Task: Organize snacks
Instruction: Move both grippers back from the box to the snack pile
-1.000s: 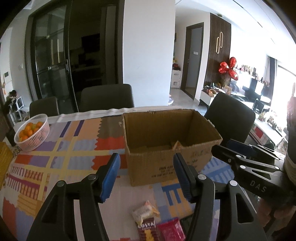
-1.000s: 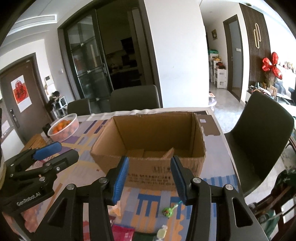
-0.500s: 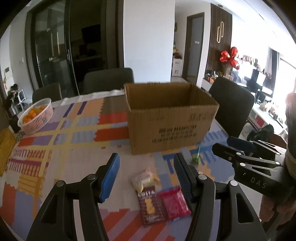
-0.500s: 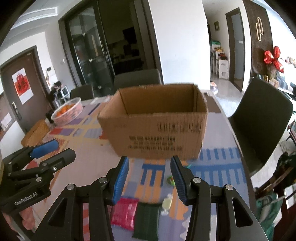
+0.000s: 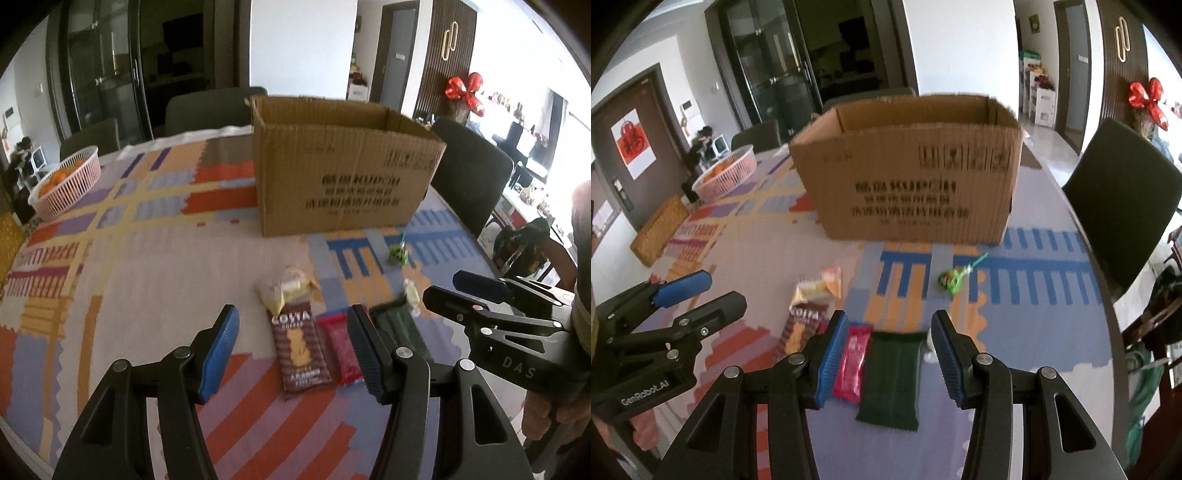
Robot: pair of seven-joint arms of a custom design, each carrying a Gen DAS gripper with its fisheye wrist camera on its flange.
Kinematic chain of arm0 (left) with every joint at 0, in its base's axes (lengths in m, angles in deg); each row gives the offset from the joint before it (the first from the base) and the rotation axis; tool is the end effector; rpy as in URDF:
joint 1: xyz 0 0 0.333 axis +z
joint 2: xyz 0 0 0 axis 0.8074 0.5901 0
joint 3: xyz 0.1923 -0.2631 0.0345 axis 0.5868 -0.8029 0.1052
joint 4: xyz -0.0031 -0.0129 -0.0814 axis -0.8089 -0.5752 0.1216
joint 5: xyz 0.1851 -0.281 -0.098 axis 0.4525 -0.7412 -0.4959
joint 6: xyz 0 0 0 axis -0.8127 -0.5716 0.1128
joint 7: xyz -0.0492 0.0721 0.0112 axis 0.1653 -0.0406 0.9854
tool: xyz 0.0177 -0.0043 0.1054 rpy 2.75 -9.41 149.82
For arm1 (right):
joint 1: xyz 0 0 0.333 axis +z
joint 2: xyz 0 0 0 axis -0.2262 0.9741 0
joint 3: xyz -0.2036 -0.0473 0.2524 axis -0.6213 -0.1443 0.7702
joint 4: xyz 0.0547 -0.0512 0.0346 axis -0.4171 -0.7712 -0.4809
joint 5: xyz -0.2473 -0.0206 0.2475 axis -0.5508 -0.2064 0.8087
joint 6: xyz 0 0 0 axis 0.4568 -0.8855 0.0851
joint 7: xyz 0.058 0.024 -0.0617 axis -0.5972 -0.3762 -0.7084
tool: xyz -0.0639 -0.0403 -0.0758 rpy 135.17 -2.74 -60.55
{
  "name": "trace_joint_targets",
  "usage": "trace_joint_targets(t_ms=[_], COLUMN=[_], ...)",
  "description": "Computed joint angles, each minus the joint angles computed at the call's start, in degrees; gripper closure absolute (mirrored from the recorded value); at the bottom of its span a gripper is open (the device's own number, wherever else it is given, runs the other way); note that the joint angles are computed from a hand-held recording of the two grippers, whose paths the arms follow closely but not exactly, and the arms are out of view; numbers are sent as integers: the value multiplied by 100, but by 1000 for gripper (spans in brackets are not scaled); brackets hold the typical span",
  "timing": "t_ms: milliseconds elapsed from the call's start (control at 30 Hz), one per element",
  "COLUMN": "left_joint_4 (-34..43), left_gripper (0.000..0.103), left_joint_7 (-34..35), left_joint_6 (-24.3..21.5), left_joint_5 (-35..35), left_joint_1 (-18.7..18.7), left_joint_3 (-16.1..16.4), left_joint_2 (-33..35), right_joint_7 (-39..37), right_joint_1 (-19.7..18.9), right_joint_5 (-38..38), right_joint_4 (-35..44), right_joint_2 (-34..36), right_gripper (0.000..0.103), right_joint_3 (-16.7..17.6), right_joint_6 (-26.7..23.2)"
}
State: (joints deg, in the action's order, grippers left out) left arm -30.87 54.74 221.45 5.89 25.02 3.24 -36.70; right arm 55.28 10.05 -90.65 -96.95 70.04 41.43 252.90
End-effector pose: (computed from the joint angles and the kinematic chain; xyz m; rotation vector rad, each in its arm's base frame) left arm 0.6633 -0.4049 0.4055 -1.4398 2.2715 -0.8691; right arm 0.6336 0.2270 0.3681 -1.6361 1.8887 -0.5217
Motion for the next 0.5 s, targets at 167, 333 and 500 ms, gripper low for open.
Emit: trace_joint_targets(t_ms=[167, 333, 500], left_joint_4=[76, 319, 606], left_gripper=[43, 43, 43], left_joint_7=[24, 34, 66], left_joint_6=[-204, -474, -766], left_joint_5=[-46, -99, -126], left_joint_1=[31, 52, 60], left_joint_3=[-42, -87, -113], left_joint_2=[112, 315, 537], right_joint_7=[-255, -441, -655], right_joint_1=[-220, -292, -398], right_joint_5=[279, 494, 734], right_joint_4=[-44, 3, 109], right_joint_2=[78, 186, 311], right_gripper=[55, 55, 55], right_joint_3=[351, 481, 640], right_joint_6=[-133, -303, -465])
